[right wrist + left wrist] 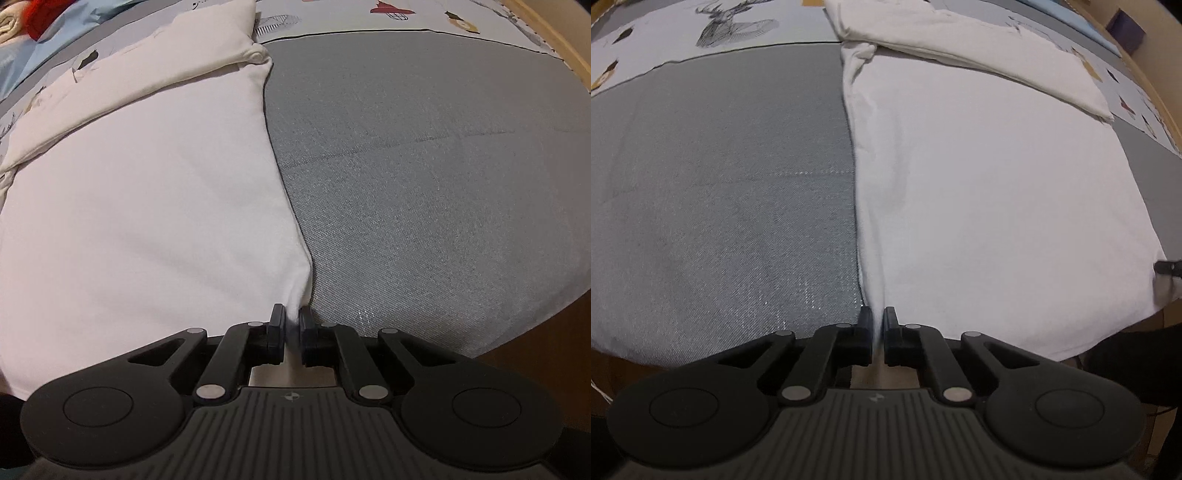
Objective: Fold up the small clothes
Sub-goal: 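Grasp the shirt hem with both grippers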
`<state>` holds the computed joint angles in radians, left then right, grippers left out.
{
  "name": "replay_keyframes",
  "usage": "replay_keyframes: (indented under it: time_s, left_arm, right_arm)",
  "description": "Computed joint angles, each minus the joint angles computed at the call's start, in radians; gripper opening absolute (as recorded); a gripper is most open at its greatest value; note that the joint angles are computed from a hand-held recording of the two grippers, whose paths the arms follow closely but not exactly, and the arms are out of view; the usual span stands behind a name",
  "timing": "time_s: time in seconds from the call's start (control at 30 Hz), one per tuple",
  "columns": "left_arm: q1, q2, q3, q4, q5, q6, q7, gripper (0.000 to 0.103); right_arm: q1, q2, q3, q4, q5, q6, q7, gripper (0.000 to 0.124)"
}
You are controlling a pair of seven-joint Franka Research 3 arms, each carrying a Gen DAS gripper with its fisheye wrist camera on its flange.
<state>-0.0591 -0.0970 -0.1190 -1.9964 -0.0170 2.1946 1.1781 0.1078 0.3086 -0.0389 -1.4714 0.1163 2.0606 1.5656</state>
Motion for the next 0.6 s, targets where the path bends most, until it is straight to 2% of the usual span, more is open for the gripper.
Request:
replay_keyframes:
  time_s: [0.23, 0.6]
  left_arm:
    - [-0.002, 0.029, -0.007, 0.026, 0.014, -0.032, 0.008, 0.007]
    - [-0.001, 0.029, -0.007, 0.022, 0.001, -0.011, 0.023, 0.007]
  right_arm:
    - [0.014, 0.024, -0.004, 0.031, -0.039, -0.023, 0.021, 0.014]
    - [0.007, 0.007, 0.002, 0.011, -0.007, 0.004, 0.003, 0.008]
